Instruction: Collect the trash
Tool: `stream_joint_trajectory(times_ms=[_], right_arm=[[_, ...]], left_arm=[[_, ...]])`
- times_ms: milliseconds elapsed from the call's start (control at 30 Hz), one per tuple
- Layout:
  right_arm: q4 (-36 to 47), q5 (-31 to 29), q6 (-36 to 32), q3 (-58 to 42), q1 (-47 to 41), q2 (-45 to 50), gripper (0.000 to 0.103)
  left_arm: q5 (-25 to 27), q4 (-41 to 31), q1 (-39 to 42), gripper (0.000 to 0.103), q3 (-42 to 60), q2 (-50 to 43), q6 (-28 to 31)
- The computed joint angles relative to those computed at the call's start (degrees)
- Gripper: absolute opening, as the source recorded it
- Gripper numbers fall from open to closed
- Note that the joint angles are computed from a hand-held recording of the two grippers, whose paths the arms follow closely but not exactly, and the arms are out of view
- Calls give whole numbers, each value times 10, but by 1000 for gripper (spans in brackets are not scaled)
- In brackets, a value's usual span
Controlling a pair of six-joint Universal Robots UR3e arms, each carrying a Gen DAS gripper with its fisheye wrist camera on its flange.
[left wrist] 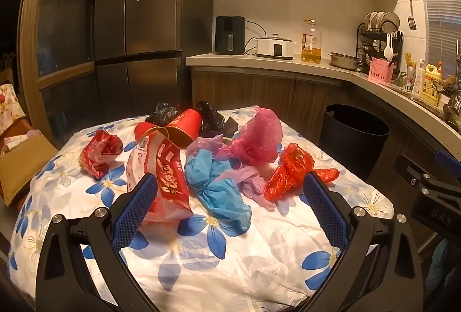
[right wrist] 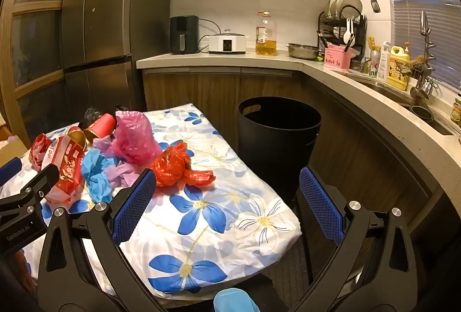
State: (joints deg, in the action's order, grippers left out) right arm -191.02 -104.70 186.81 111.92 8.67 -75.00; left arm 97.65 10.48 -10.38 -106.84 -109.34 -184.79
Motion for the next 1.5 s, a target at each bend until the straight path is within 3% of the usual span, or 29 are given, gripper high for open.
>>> stream_joint_trajectory(times_ms=[1500], right_arm=[[0, -2, 0, -3, 1, 2, 98]], left_arm=[[10, -11, -13, 97, 13, -4, -3]])
